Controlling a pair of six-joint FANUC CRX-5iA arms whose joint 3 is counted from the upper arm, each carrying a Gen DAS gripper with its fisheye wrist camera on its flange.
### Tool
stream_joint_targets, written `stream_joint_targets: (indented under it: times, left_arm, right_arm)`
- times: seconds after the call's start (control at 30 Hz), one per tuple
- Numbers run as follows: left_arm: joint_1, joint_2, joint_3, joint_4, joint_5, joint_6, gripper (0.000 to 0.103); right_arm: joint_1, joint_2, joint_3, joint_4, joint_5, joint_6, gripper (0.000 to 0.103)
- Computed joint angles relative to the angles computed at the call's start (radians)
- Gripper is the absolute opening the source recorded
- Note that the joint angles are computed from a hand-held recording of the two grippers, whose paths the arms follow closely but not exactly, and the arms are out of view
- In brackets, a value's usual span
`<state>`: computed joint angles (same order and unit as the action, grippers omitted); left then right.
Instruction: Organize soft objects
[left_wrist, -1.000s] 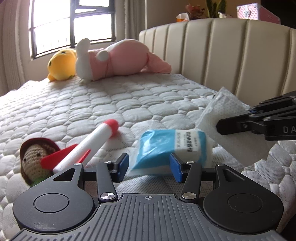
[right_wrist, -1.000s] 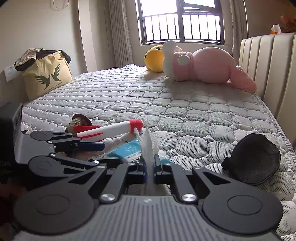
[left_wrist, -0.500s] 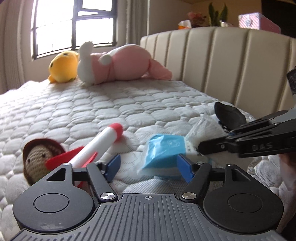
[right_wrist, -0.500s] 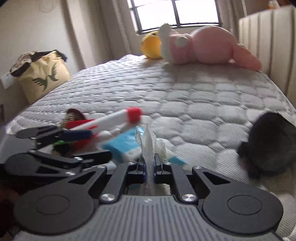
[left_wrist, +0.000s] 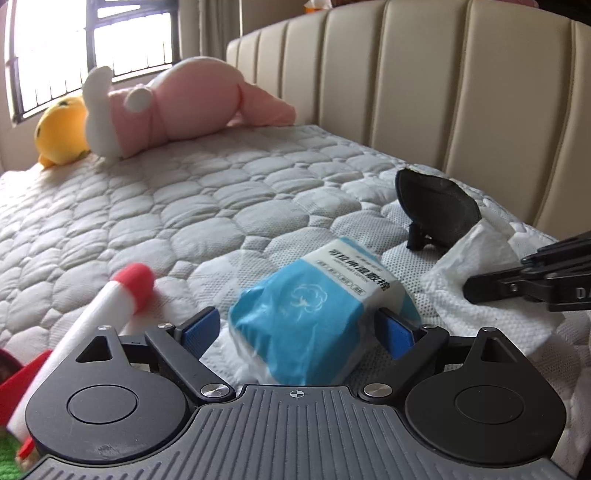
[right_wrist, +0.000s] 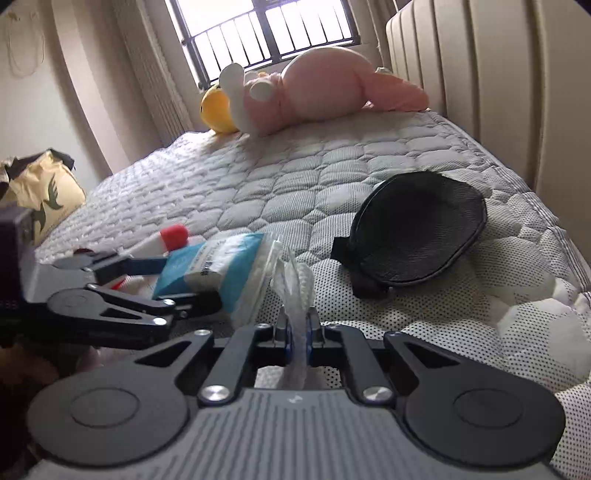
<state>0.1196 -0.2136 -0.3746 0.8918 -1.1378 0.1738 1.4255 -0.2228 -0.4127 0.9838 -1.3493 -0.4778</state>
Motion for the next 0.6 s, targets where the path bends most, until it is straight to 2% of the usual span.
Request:
stream_joint_targets:
  times: [0.07, 0.13, 0.2, 0.3, 0.37, 0.47, 0.6]
  left_arm:
    - [0.012, 0.010, 0.020, -0.010, -0.077, 0.035, 0.094]
    - [0.046, -0.010, 0.007, -0.009, -0.168, 0.009, 0.094]
    - [0.084, -0.047, -0.022, -0.012, -0.234, -0.052, 0.094]
    - [0.137, -0.100, -0.056, -0.021, -0.301, -0.139, 0.094]
    - [0.161, -0.120, -0.064, -0.023, -0.299, -0.165, 0.094]
    - [0.185, -0.121, -0.050, -0.023, -0.270, -0.132, 0.095]
    - [0.182, -0.059, -0.003, -0.001, -0.259, 0.056, 0.098]
  right_arm:
    - [0.013, -0.014, -0.010, 0.033, -0.005, -0.023, 0.008]
    - [0.014, -0.024, -0.014, 0.073, 0.005, -0.034, 0.008]
    - [-0.005, -0.050, -0.041, 0.141, 0.089, -0.075, 0.008]
    - [-0.081, -0.076, -0.077, 0.224, 0.320, -0.115, 0.008]
    - [-0.107, -0.035, -0.040, 0.191, 0.359, -0.046, 0.008]
    - [-0.097, 0.039, 0.029, 0.099, 0.246, 0.050, 0.008]
    - [-0.076, -0.031, -0.063, 0.109, 0.225, -0.110, 0.008]
